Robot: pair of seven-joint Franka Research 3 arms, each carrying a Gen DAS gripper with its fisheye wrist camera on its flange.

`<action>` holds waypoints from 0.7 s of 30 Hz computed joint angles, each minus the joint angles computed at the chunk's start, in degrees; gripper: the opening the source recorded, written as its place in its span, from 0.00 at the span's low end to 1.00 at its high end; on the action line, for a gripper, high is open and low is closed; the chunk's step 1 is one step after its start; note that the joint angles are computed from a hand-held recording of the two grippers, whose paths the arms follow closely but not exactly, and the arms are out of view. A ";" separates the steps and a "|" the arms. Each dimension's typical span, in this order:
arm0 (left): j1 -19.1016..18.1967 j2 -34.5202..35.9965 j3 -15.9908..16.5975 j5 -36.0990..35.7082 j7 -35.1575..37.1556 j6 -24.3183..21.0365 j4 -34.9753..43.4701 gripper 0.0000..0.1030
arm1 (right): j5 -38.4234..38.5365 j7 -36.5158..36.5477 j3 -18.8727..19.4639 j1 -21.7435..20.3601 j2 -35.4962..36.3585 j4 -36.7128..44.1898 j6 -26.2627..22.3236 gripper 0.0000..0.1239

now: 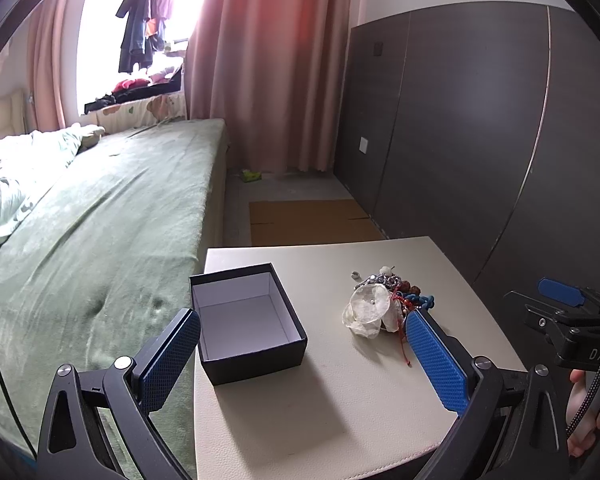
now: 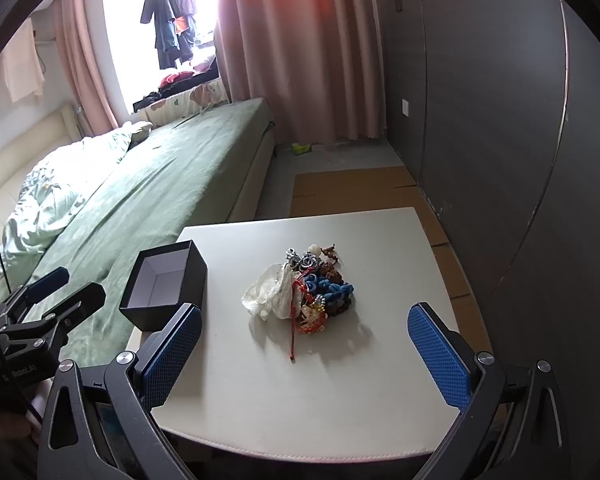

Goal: Organize jewelry

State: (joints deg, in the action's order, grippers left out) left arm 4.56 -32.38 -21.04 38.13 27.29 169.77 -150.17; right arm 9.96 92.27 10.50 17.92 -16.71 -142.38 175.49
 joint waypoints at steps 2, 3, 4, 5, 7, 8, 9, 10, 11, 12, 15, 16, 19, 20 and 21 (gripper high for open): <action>0.05 -0.01 -0.01 0.06 -0.09 -0.01 0.01 1.00 | 0.11 -0.26 -0.26 0.14 -0.04 -0.06 0.09 0.83; 0.02 -0.02 -0.03 0.06 -0.14 -0.06 -0.01 1.00 | 0.13 -0.27 -0.25 0.13 -0.04 -0.06 0.09 0.83; 0.04 -0.01 0.01 0.13 -0.11 -0.04 0.00 1.00 | 0.22 -0.27 -0.29 0.19 -0.04 -0.02 0.02 0.83; 0.09 -0.06 -0.06 0.23 -0.12 -0.09 0.01 1.00 | 0.33 -0.31 -0.36 0.28 -0.04 0.02 -0.10 0.83; 0.37 -0.21 -0.29 0.56 -0.31 -0.14 0.01 1.00 | 0.13 -0.02 -0.10 0.04 -0.14 0.01 -0.22 0.83; 0.33 -0.24 -0.25 0.63 -0.29 -0.09 -0.03 1.00 | 0.15 -0.08 -0.20 0.06 -0.13 0.06 -0.29 0.83; 0.26 -0.22 -0.10 0.64 -0.20 -0.02 -0.06 1.00 | 0.14 -0.08 -0.20 0.06 -0.13 0.06 -0.29 0.83; 0.23 -0.22 -0.07 0.64 -0.20 0.02 -0.10 1.00 | 0.18 -0.13 -0.25 0.14 -0.17 0.08 -0.33 0.83; 0.20 -0.19 0.00 0.65 -0.14 0.06 -0.14 1.00 | 0.06 0.02 -0.06 -0.01 -0.17 0.07 -0.29 0.83; 0.29 -0.16 -0.04 0.71 -0.15 0.08 -0.17 1.00 | 0.03 0.02 -0.06 0.00 -0.17 0.06 -0.27 0.83; 0.51 -0.20 -0.19 0.86 -0.32 0.21 -0.24 1.00 | 0.55 -0.48 -0.70 0.61 -0.11 0.15 -0.43 0.83; 0.51 -0.13 -0.17 0.86 -0.28 0.18 -0.18 1.00 | 0.67 -0.47 -0.67 0.65 -0.20 0.11 -0.44 0.83; 0.46 0.04 -0.10 0.85 -0.18 0.13 -0.06 1.00 | 0.85 -0.38 -0.72 0.51 -0.01 0.56 -0.91 0.83; 0.36 0.05 -0.12 0.82 -0.19 0.12 -0.06 1.00 | 1.16 -0.49 -0.92 0.78 0.12 0.61 -0.77 0.83; 0.28 0.27 0.05 0.79 -0.01 0.14 0.04 1.00 | 2.19 -1.22 -1.90 1.77 0.32 0.83 -0.72 0.83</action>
State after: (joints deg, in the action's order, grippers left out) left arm 4.85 -32.11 -20.99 38.91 27.28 169.91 -150.12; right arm 12.15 91.04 8.60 19.70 -16.39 -141.54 174.77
